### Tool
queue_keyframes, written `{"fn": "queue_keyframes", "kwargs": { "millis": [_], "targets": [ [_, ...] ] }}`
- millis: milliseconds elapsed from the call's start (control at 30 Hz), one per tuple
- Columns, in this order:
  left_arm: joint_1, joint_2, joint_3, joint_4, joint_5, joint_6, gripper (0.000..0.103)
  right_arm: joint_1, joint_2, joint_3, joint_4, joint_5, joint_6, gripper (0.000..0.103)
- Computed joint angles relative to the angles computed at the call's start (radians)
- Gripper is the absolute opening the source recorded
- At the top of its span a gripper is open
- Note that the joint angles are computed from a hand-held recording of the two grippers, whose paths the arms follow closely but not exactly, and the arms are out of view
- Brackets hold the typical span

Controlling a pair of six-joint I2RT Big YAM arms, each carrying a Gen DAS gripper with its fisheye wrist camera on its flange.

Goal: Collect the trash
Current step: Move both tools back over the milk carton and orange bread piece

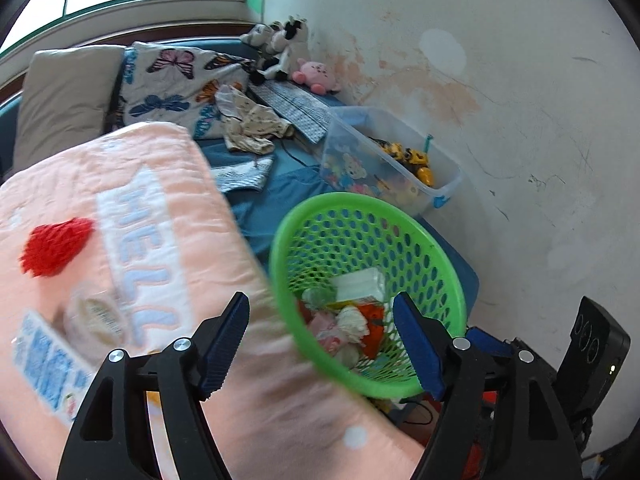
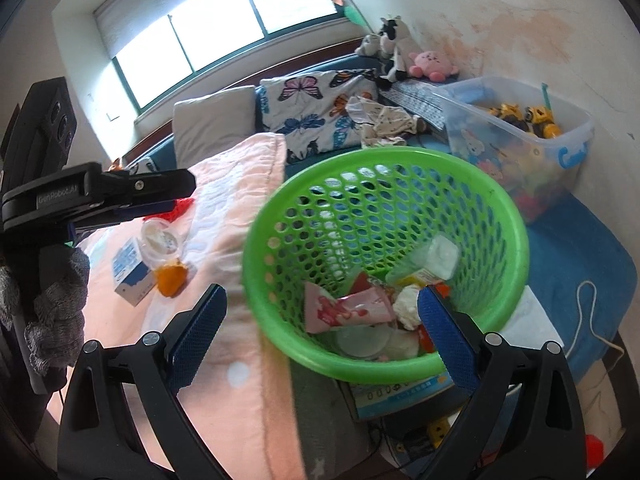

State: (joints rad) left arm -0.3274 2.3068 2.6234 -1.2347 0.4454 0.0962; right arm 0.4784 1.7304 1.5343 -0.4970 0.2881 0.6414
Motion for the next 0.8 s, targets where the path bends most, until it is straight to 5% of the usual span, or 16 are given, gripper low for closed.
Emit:
{"fn": "queue_keyframes", "kwargs": {
  "millis": [267, 800],
  "targets": [
    [0.081, -0.127, -0.210, 0.108, -0.051, -0.028, 0.072, 0.030, 0.081, 0.141, -0.054, -0.043, -0.068, 0.095],
    [0.221, -0.182, -0.316, 0.171, -0.093, -0.125, 0.072, 0.078, 0.367, 0.584, -0.250, -0.189, -0.214, 0.081]
  ]
}}
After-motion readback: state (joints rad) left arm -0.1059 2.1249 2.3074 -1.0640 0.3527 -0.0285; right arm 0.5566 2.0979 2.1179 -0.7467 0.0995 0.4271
